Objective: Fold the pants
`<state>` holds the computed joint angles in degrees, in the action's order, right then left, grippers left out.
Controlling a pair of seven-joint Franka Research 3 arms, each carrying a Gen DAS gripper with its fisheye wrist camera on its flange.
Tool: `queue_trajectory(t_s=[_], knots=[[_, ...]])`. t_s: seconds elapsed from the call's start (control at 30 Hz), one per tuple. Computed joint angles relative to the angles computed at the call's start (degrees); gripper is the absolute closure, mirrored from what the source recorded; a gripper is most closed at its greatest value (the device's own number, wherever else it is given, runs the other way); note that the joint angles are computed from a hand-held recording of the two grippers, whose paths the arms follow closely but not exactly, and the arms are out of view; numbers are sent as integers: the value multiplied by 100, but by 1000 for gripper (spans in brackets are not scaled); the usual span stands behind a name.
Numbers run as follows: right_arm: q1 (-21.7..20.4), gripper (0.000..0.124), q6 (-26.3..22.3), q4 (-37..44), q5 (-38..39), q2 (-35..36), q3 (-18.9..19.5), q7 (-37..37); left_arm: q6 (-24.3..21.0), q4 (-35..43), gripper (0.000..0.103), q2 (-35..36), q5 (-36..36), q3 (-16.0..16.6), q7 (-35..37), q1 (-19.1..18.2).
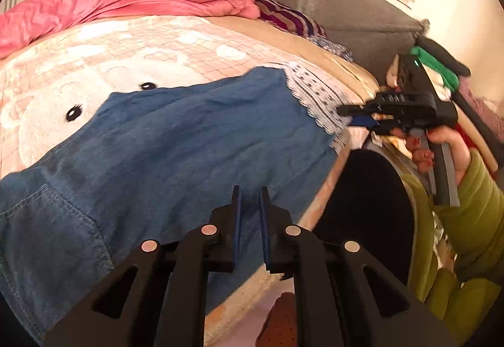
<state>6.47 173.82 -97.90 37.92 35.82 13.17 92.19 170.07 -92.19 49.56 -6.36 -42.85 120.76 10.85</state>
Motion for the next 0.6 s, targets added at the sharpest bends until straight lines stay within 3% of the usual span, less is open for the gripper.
queue_trajectory(t_s=[0.1,0.2,0.3,0.37,0.4,0.43,0.5,0.53,0.57,0.6], knots=[[-17,106,104,-17,-2,-3,20,-40,76,-101,75,-90,145,118,63,-104],[-125,107,221,-32,54,-6,141,-124,174,-196,60,-260,385,449,-9,-369],[-290,107,303,-63,149,-15,332,-261,394,-251,59,-412,667,933,-243,-775],[-329,107,335,-82,201,-22,385,-294,497,-159,59,-506,909,1572,-672,-1323],[-368,107,334,-74,231,-14,434,-330,519,-56,62,-513,1056,1963,-913,-1663],[-396,107,310,-74,264,-14,465,-346,565,-27,79,-525,1165,2208,-1105,-1869],[-391,107,299,-87,298,-29,456,-368,483,90,98,-516,1419,2639,-1620,-2201],[-349,107,284,-103,295,-52,402,-338,451,54,101,-539,1212,2569,-1493,-2135],[-341,107,271,-140,307,-84,385,-334,453,-31,101,-565,1355,2298,-1555,-1871],[-374,107,281,-183,338,-115,415,-373,454,-214,101,-627,1319,1828,-1333,-1434]])
